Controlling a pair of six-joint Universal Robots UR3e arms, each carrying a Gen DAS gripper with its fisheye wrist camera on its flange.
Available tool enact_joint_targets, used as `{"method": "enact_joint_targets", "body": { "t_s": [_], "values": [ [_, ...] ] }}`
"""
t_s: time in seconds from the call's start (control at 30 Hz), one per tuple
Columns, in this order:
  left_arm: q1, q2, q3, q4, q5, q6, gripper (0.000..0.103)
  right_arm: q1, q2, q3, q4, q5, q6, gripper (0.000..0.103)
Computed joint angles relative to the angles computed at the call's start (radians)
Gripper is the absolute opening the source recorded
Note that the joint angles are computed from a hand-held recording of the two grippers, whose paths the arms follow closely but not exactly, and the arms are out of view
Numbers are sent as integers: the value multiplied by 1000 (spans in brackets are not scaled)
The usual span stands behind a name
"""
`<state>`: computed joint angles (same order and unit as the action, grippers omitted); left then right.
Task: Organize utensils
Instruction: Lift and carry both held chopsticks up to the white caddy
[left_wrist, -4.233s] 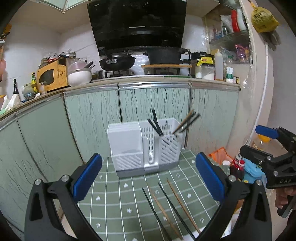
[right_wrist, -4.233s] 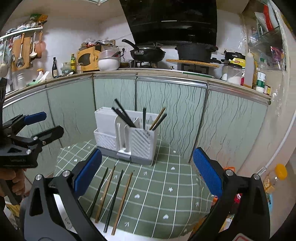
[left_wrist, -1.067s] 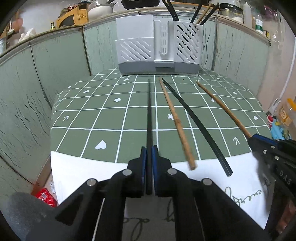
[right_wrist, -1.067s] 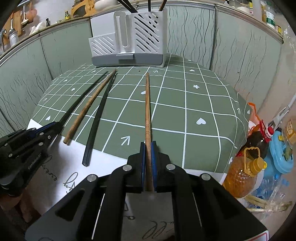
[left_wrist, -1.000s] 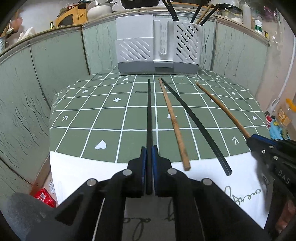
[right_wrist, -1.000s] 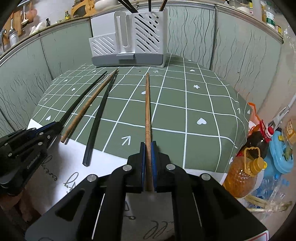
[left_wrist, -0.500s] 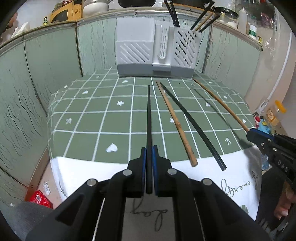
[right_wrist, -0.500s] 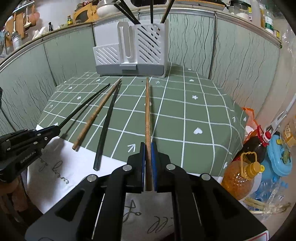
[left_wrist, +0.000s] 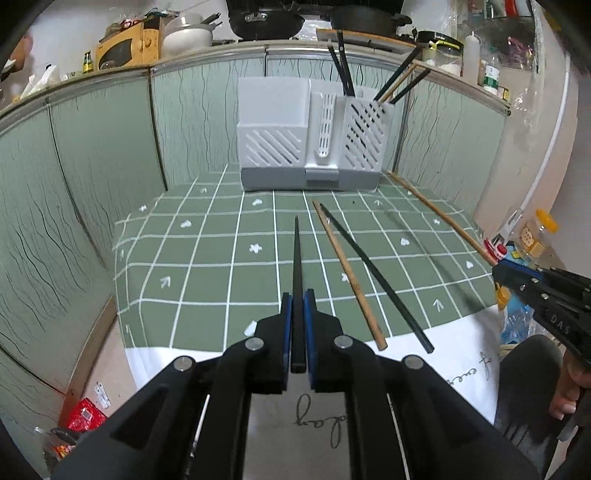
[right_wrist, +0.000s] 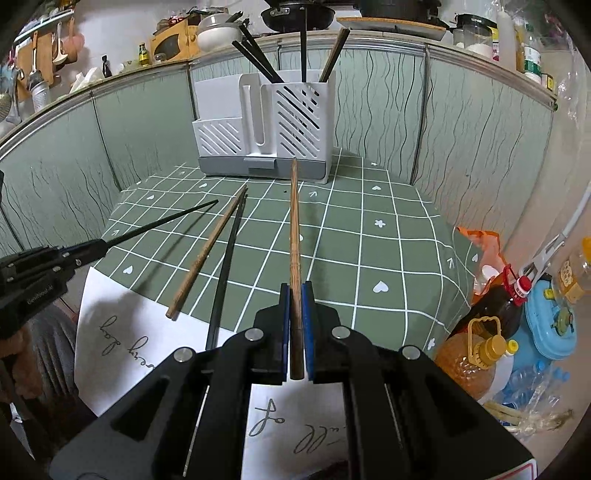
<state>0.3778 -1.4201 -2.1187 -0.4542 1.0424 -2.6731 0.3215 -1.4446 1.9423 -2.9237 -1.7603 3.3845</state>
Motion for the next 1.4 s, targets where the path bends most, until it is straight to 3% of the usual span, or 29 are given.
{"method": "enact_joint_targets", "body": {
  "t_s": [0.8, 1.13, 1.4],
  "values": [
    [75, 70, 271, -239, -146, 32, 8, 0, -99, -187, 106, -43, -50, 6],
    [51, -12, 493, -335, -213, 3, 8, -21, -113, -350, 198, -33, -95, 6],
    [-28, -162, 739, -387, -205, -27, 8, -56, -81, -503, 294, 2, -126, 6]
  ]
}}
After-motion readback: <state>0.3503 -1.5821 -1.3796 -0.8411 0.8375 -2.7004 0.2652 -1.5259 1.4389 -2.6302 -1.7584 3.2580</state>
